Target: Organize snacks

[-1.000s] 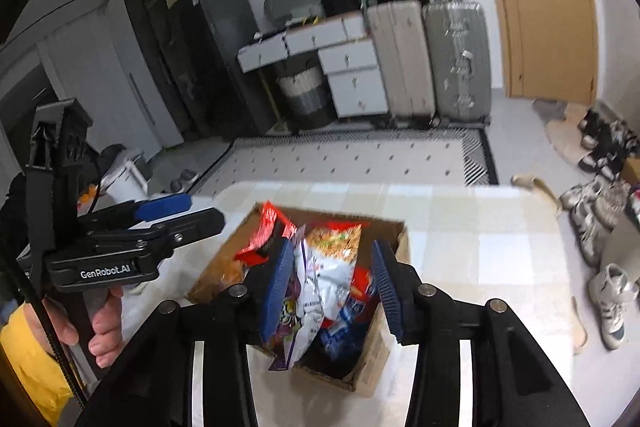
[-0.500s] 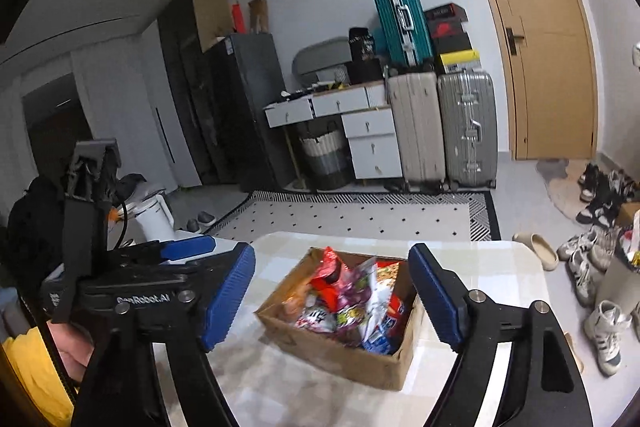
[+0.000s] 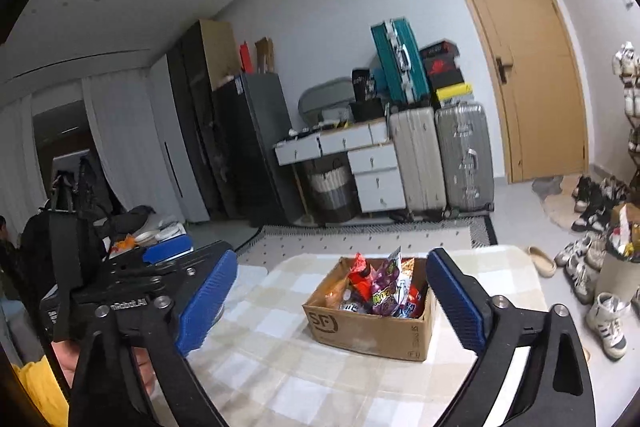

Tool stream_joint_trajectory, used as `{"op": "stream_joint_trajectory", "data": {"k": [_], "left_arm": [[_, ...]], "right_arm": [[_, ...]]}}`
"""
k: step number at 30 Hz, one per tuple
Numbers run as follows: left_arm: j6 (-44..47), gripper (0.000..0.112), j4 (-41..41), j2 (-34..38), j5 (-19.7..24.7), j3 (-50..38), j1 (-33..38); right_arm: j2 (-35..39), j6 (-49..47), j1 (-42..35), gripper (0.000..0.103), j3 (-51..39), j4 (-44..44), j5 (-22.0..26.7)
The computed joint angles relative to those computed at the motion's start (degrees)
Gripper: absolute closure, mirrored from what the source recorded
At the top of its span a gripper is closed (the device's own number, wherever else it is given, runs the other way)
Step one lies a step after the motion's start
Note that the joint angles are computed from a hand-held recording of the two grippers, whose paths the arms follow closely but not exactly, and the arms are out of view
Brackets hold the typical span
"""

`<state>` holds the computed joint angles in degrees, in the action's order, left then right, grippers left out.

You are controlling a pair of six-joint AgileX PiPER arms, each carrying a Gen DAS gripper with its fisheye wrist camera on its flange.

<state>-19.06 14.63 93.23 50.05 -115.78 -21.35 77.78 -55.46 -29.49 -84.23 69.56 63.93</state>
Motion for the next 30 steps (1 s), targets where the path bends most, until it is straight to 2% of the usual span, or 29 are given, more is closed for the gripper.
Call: {"op": "stream_joint_trajectory", "data": {"k": [5,8,10,15,18,21,24,25,30], "left_arm": [[-8.0,0.01,11.9,-10.9,-0.8,11.4,-6.6],[-17.0,0.01,24.1,-16.8,0.6,18.0,-13.5],[-21.2,0.01,30.0,-19.6,2.8,21.4,-17.9],[-28.2,0.01,37.5,-23.2,9.5,27.0,-24.9],[-32.3,0.01,38.5,-26.1,7.7,33.0,-24.8],[-37.0,0.01,41.3,-28.0,8.5,38.9,-25.3],[-38.6,0.01,40.7,-28.7,5.1,44.0,-22.0],[-38.5,0.01,39.7,-28.8,4.9,45.3,-21.3],[-33.9,0.01,28.6,-27.2,-3.7,48.4,-12.9]], "right_arm": [[-6.5,-1.6,-4.8,0.001,5.5,2.1,3.5],[-10.3,-3.8,-7.0,0.001,8.6,3.0,4.8],[-13.7,-5.7,-8.0,0.001,11.6,3.1,4.4],[-20.9,-10.6,-11.0,0.001,19.7,4.2,4.1],[-23.5,-12.3,-11.0,0.001,24.6,3.9,2.1],[-25.6,-14.5,-9.9,0.001,29.5,3.1,-1.3],[-27.2,-15.9,-7.8,0.001,33.5,1.4,-4.9],[-27.4,-16.5,-8.0,0.001,34.5,1.6,-4.7],[-27.8,-16.3,-5.2,0.001,38.6,0.0,-8.4]]}}
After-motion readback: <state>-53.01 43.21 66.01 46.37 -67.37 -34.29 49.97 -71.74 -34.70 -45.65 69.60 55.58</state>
